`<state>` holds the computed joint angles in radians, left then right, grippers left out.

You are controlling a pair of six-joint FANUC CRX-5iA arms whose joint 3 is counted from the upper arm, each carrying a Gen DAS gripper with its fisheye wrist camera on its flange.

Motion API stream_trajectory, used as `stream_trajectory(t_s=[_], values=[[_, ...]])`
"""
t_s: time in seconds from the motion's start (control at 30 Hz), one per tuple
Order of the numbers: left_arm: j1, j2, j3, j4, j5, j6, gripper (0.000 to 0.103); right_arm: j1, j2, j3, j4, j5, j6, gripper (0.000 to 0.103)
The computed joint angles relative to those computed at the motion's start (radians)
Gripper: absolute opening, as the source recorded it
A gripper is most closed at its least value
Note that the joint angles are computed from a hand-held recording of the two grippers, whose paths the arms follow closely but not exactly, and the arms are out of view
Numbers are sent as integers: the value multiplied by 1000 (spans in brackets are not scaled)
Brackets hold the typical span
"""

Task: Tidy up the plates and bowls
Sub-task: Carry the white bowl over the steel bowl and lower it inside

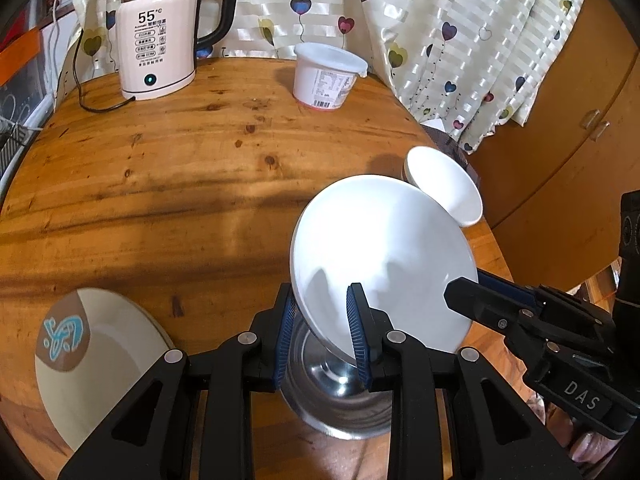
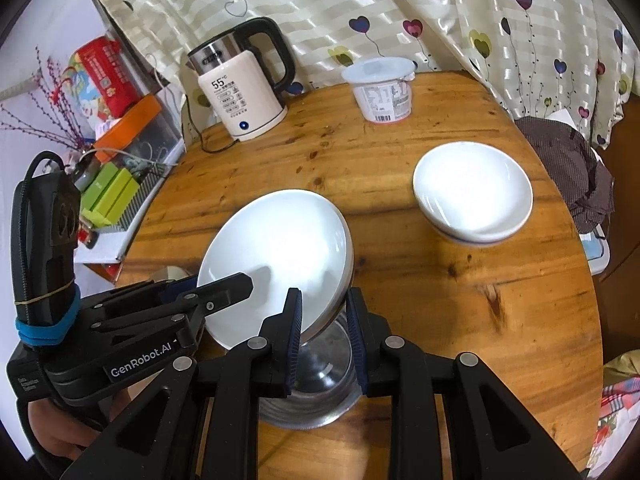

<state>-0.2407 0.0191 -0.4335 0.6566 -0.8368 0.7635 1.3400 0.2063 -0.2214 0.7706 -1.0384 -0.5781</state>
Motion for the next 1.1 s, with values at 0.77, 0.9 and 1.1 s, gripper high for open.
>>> stream_trajectory(t_s=[0.77, 0.9, 1.1], values=[[6, -46, -71, -67, -23, 36, 28, 40, -9, -48, -43, 74, -74, 23], [2, -41, -69, -85, -26, 50, 28, 40, -8, -47, -56, 79, -66, 23], [-1, -42, -72, -87, -24, 52, 28, 35, -8, -44, -82, 89, -46, 24]])
